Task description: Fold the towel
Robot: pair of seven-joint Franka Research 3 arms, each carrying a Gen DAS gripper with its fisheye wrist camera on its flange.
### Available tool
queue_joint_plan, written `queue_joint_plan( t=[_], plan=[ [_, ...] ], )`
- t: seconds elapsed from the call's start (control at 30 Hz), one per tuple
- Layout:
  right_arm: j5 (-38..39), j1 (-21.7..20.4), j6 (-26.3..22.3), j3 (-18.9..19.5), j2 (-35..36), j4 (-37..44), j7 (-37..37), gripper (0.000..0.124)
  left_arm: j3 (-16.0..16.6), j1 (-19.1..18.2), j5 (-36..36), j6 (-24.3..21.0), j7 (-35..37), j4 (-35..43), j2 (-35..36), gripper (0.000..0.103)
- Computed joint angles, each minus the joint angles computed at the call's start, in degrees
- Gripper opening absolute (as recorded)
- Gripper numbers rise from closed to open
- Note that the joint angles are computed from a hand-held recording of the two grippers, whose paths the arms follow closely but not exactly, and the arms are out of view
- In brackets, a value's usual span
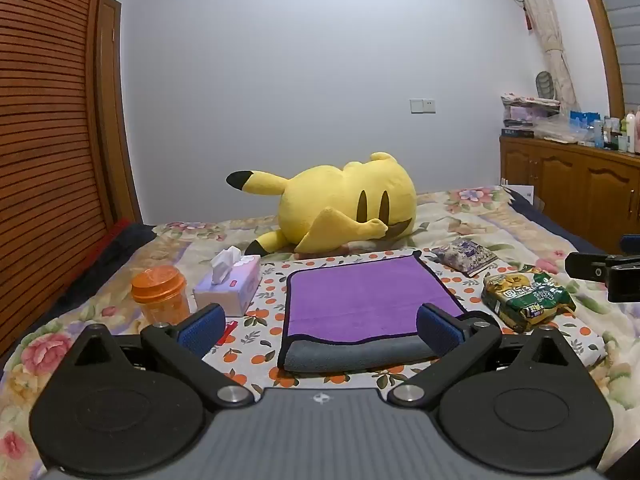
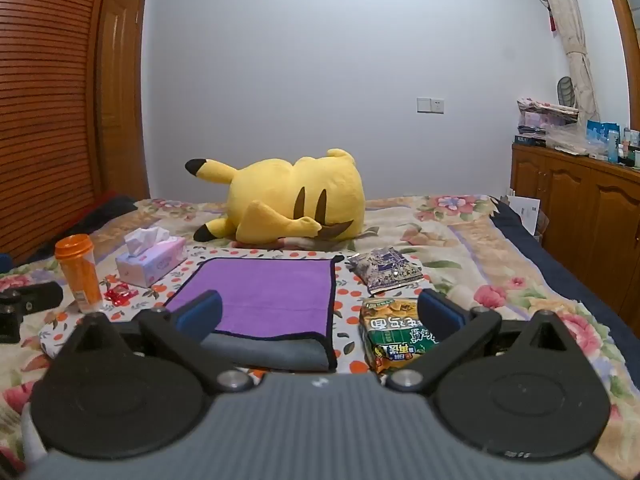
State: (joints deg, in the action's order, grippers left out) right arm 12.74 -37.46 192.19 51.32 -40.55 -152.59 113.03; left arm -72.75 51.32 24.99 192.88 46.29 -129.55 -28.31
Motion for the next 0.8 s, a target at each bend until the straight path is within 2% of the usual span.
queue_joint_plan(
  t=[0.8],
  plan=[
    [-0.20, -0.44, 0.27, 0.49, -0.21, 0.04, 0.13, 0.103, -0.02, -0.01, -0.04, -0.02, 0.24, 0.01, 0.13, 0.103]
  ],
)
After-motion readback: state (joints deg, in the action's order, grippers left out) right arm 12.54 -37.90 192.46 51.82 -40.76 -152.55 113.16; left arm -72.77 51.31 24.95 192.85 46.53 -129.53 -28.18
